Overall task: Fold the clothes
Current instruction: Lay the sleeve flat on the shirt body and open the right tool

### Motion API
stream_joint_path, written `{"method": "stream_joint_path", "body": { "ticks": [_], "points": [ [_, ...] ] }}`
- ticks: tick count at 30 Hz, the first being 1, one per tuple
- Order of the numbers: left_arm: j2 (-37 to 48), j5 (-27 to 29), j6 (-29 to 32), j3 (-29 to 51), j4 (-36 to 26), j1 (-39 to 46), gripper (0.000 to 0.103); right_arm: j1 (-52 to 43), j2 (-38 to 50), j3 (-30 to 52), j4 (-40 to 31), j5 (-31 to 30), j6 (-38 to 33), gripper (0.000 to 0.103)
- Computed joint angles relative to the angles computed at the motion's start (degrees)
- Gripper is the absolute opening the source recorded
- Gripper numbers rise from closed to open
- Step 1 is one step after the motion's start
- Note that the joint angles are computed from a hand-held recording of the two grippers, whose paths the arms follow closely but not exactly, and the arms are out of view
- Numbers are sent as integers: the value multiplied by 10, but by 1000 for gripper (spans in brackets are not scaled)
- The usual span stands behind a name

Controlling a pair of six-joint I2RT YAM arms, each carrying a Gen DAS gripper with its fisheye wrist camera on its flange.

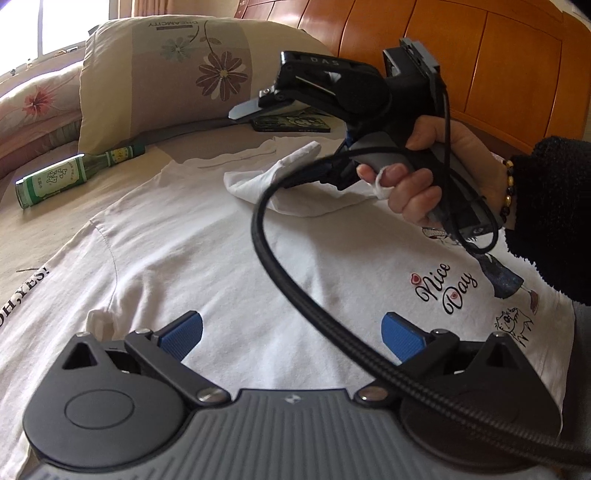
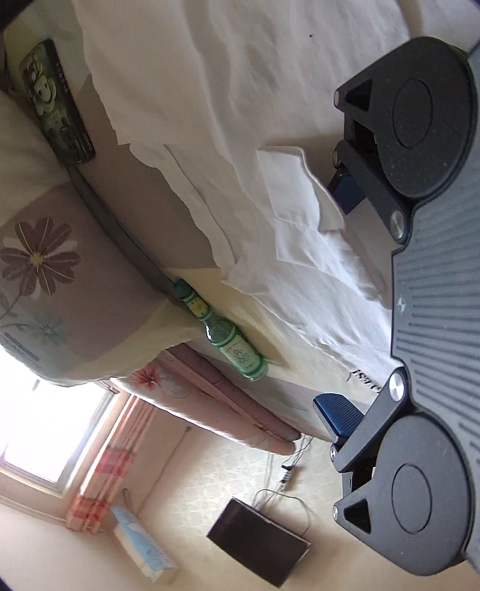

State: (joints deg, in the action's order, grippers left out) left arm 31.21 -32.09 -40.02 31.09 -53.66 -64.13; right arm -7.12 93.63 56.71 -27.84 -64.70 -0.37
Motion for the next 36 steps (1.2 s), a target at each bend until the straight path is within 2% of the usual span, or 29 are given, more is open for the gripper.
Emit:
{"method": "stream_joint_path", "body": {
  "ticks": [7,10,13,17,22,26,29,31,33,34,35,36],
  "points": [
    [13,-3,-7,2,2,-12,102,95,-35,-31,145,-31,111,103],
    [21,-4,-11,3,0,-14,102,117,-51,-39,150,-30,110,103],
    [32,-6,-15,5,-2,-16,102,99,-74,-46,135,-12,77,103],
    [38,-2,-10,3,7,-17,102,19,-84,-35,108,4,38,103],
    [74,-15,-21,9,12,-31,102,-119,-94,-11,50,49,-52,103],
    [109,-30,-27,10,25,-32,102,-246,-87,-55,101,-4,-85,103],
    [135,-31,-24,14,40,-21,102,-296,-40,-23,35,2,-183,103],
    [165,-35,-31,23,44,-15,102,-310,22,52,-99,2,-296,103],
    [203,-48,-42,40,47,-16,102,-330,91,127,-251,-14,-443,103],
    [218,-51,-40,50,52,-15,102,-339,109,145,-293,-14,-504,103],
    [232,-53,-32,61,60,-10,102,-346,118,155,-316,-10,-553,103],
    [245,-55,-23,72,68,-5,102,-346,106,144,-296,0,-573,103]
  ]
}}
